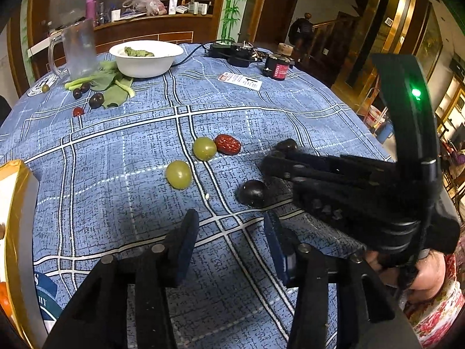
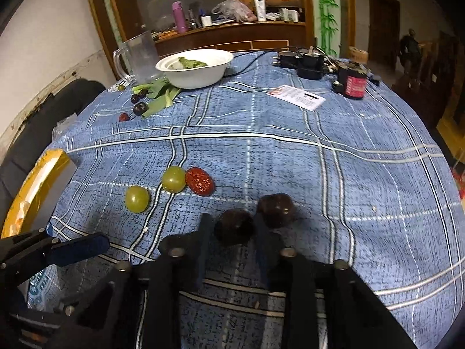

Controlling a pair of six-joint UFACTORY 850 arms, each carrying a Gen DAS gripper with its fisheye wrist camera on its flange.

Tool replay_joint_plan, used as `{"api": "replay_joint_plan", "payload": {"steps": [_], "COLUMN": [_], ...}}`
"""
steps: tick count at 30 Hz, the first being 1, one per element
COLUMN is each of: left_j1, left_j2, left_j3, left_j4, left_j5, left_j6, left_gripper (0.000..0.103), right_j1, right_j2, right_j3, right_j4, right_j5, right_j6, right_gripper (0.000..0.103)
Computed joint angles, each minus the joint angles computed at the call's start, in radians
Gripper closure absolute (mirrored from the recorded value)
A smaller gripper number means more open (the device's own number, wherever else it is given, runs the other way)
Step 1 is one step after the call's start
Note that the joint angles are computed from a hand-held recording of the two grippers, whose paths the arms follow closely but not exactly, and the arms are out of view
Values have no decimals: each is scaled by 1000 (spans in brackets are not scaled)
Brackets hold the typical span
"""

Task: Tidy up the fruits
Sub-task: 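Grasp a dark plum with the left tool while the right tool grasps another dark plum, then carry both dark plums into the tray and open both tools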

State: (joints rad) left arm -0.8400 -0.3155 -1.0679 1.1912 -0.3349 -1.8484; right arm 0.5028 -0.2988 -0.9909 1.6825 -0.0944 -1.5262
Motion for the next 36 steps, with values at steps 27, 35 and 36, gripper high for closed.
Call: {"api": "replay_joint_plan", "payload": {"steps": [27, 35, 36], "left_j1": [-29, -78, -80], "left_j2": [137, 494, 529], "left_j3": [91, 386, 416], "left_j4": [115, -20, -43], "left_j5": [-160, -472, -498], "left_j6": [-184, -289, -300], "left_gripper": [80, 79, 79], "right_j1": [-161, -80, -63], "right_j2": [27, 85, 94], "right_j3": [76, 96, 93], "right_j4": [252, 382, 375], "right_j5": [-527, -368, -359], "right_j6": [-56, -205, -202], "right_gripper": [78, 78, 78]}}
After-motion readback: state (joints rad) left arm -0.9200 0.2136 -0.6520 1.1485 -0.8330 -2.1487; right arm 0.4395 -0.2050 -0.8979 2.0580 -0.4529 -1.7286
